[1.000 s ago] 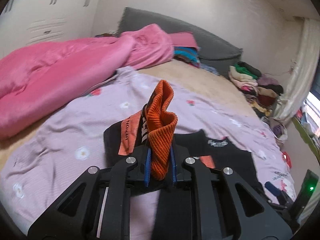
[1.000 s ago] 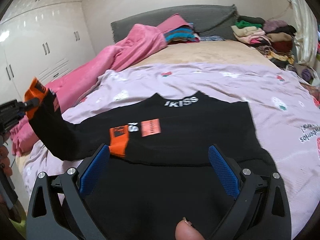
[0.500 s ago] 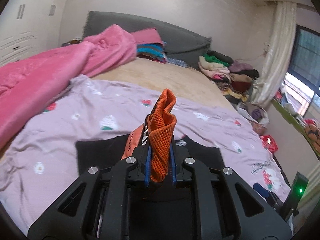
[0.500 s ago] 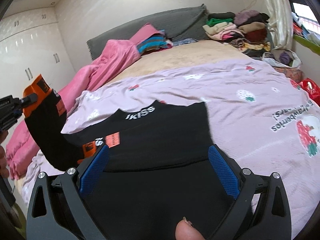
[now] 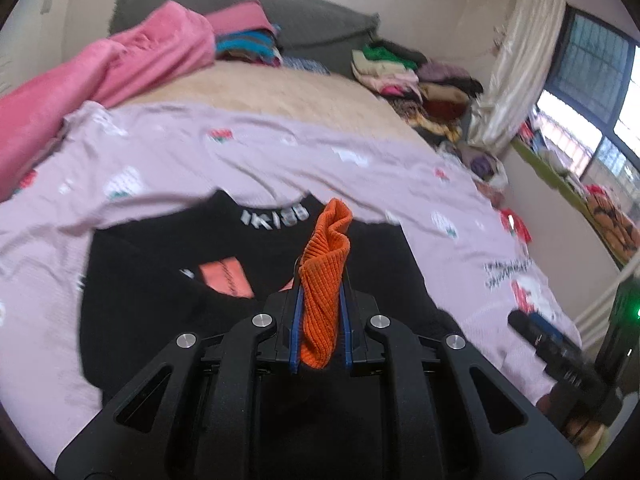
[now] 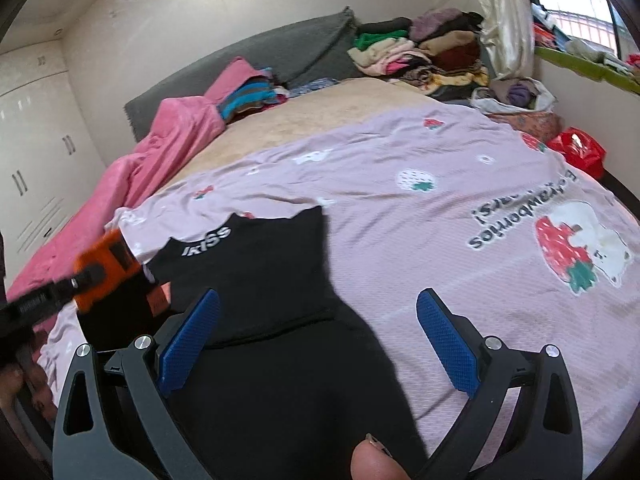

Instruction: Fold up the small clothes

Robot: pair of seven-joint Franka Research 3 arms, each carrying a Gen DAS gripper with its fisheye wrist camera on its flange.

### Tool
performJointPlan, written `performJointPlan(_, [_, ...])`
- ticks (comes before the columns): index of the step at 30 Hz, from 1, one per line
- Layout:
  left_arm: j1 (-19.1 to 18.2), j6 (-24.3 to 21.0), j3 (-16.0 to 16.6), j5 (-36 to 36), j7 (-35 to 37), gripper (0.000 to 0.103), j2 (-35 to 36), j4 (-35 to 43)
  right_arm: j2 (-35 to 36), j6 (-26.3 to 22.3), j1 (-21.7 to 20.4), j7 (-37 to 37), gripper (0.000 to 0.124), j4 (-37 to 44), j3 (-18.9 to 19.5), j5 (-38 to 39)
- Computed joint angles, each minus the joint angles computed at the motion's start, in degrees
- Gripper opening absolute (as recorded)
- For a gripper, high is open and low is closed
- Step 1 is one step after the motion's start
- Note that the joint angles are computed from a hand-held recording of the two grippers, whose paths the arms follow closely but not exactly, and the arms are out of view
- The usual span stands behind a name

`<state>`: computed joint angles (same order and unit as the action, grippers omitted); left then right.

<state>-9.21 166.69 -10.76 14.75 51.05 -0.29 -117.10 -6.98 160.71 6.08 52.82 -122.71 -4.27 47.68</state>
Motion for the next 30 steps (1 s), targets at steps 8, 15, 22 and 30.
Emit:
performJointPlan(8, [-0.3,-0.4,-2.8,-17.7,17.8,0.011,4.1,0.8,1.5,1.3,-1.5,5.4,0.098,0.0,0.3,-5.1])
performJointPlan(15, [0.4,0.0,-5.4,-39.2,37.0,0.049,3.2,-1.0,3.0,0.2,-1.8,9.0,0.098,1.1,1.0,-9.0])
performJointPlan(22, [0.5,0.8,-0.2,-23.4,21.1,0.066,0.6,-3.4,4.6,-5.3,-0.3,9.0,0.096,2.2,2.6,-12.8])
performJointPlan(30, [4.9,-1.5,3.5,2.3,-3.0,0.082,-0.2,-2.7,9.1,-17.2,1.7,5.2,0.051,6.2,4.6,-9.5])
